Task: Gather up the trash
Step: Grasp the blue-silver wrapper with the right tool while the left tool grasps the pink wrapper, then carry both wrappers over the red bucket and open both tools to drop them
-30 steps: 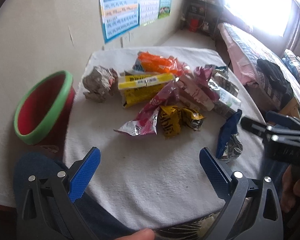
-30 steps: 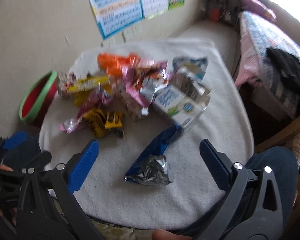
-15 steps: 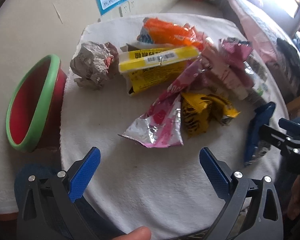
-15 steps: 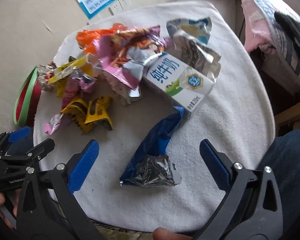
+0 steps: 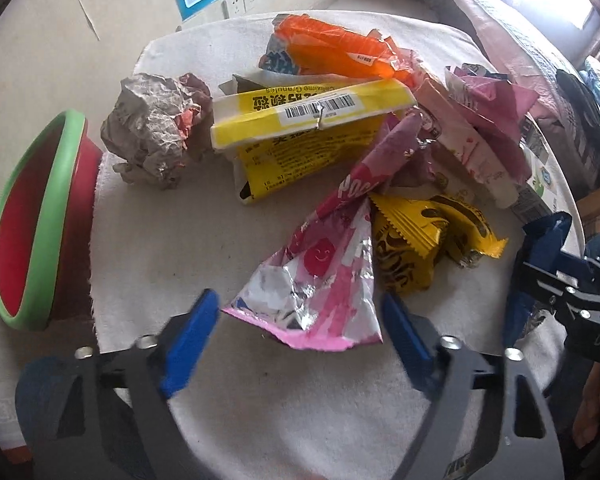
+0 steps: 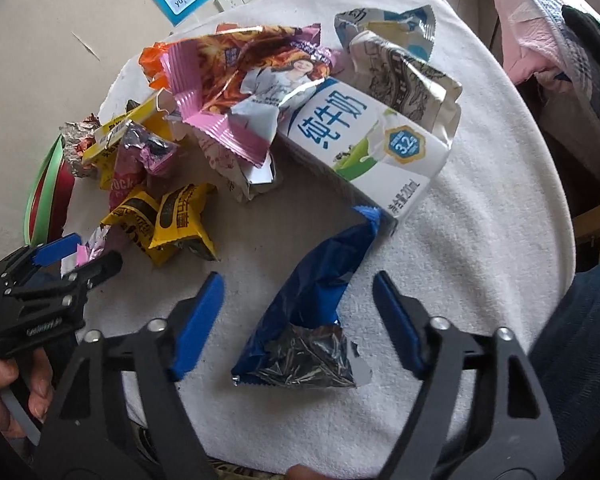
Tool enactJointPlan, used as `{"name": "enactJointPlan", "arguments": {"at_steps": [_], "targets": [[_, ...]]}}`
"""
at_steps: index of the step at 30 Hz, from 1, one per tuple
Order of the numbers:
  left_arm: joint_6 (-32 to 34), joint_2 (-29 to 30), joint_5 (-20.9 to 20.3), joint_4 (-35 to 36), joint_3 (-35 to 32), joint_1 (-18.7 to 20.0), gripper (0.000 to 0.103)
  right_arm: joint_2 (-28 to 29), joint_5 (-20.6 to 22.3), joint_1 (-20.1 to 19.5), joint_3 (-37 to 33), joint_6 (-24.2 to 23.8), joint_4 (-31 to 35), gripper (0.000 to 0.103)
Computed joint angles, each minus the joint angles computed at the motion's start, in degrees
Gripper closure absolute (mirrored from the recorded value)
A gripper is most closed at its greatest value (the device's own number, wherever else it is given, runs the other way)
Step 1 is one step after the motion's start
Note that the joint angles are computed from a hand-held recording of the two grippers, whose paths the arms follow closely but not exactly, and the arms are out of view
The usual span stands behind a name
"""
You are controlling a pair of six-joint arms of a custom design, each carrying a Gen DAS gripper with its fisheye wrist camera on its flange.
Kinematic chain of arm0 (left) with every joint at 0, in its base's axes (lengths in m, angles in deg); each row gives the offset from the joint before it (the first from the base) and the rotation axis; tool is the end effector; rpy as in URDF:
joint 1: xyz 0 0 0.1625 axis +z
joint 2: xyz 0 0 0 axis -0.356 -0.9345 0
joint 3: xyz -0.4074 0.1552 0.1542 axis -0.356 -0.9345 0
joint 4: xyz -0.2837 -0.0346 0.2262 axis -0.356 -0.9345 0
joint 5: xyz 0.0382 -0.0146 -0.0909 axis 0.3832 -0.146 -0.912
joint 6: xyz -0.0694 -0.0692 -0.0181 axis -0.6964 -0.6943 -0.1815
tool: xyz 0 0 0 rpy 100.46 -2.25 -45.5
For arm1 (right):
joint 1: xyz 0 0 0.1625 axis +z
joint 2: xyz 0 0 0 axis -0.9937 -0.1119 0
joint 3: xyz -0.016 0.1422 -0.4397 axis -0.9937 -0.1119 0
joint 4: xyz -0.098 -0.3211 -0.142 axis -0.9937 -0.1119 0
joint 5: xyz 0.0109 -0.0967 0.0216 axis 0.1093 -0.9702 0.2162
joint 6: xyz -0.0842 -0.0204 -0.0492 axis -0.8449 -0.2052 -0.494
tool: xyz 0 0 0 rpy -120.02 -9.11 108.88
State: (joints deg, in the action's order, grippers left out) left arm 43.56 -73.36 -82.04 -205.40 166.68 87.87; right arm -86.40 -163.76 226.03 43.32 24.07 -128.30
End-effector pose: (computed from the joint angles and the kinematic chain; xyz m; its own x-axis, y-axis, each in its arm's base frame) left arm 0.0632 -0.3362 0.2728 -0.5305 0.6853 -0.4989 0.6617 0.7027 0.2617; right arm 0.3461 -0.1842 -0.1399 -0.7431 0.5581 0.3692 0.2364 0.7351 -0.6354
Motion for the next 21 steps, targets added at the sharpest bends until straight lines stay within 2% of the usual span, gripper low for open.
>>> {"name": "enactJointPlan", "arguments": {"at_steps": [2,4,5,7,8,10,16,21], "targets": [[-0.66,0.44,-0.62,0.23,-0.36,0.60,0.036,0.26,0.23,-0.21,-0.12,-0.40,-0.24,0.040],[-0.45,0.24,-1.66,0.65,-0.70,1.27,0.043,0.45,0.45,-0.28,-0.23,-0.82,-0.53,0.048],[-0.27,0.19,-1.79,0.54,-0.68,1.40,0.051,0.46,0.47,-0.26,-0.34,-1.01,-0.31,0.050],[0.06,-0.07,-2.46,1.01,-0.91,1.70,0.074,0.56,0.61,-0.16,-0.42,-1.53,-0.63,0.065],[-0.10,-0.14,-2.35,1.46,-0.93,1.75,0.090,0.59,0.71,-0.11,-0.59,-1.68,-0.52,0.067],[0.20,-0.53,-3.26,2.79,-1.47,2.14,0.090,0.68,0.63,0.03,-0.85,-2.27,-0.92,0.074],[0.28,-4.41,-4.66,6.73,-1.88,1.47,0.096,-0.57,0.57,2.14,-1.52,-2.26,0.50,0.078],[-0.46,-7.93,-6.24,10.90,-3.46,1.07,0.098,-3.00,-1.34,4.51,-3.30,-1.29,7.26,0.079]]}}
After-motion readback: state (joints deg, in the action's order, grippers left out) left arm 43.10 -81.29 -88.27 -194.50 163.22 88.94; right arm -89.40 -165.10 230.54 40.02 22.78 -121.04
